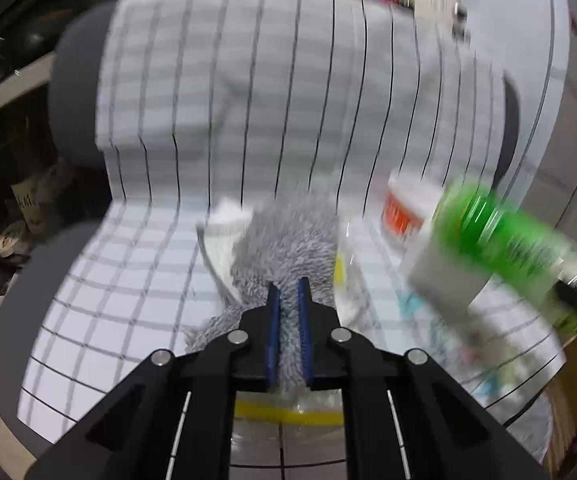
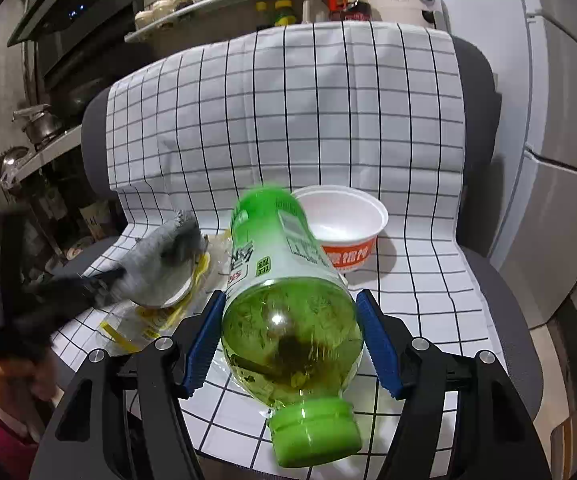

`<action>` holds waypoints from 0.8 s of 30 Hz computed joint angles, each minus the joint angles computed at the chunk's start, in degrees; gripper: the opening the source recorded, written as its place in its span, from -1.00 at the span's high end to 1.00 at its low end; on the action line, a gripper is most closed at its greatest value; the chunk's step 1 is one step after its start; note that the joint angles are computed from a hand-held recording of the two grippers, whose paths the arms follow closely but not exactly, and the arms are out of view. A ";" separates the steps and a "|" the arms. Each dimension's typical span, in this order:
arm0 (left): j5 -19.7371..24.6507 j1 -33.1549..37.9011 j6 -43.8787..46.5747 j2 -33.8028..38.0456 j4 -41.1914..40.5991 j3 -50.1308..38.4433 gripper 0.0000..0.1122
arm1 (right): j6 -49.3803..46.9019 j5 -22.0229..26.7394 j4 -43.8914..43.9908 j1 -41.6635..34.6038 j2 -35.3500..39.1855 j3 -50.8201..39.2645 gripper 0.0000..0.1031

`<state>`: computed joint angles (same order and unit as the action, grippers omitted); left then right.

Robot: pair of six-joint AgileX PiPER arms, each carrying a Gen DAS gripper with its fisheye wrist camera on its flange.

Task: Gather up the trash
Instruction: 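Grasp the green tea bottle with the right tool while the left tool grasps the grey cloth, then carry bottle and cloth over the trash bin and open both tools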

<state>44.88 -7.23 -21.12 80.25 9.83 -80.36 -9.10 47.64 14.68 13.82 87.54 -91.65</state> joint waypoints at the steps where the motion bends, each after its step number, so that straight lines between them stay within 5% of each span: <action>1: -0.09 0.48 0.47 -0.86 -0.61 -0.44 0.89 | -0.02 -0.20 0.19 -0.07 -0.25 -0.01 -0.28; 6: 1.20 -0.69 1.25 -6.05 -1.07 -3.66 0.89 | -0.75 -0.58 2.79 -1.77 -1.94 0.54 -0.28; 13: 1.96 -10.89 2.21 -9.44 -1.91 -5.81 0.89 | -4.59 -0.68 8.49 -9.24 -9.09 4.66 -0.28; 20: -1.24 -29.78 -5.61 -5.99 6.59 -4.12 0.89 | -12.74 3.91 16.19 -27.70 -17.88 10.46 -0.28; 24: -5.31 -36.34 -3.72 -0.63 3.17 -4.26 0.89 | -19.59 9.37 19.13 -42.73 -22.17 13.35 -0.28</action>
<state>39.57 -43.57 -24.84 79.62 13.00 -84.61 -28.69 57.02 33.81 -28.91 65.37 -78.29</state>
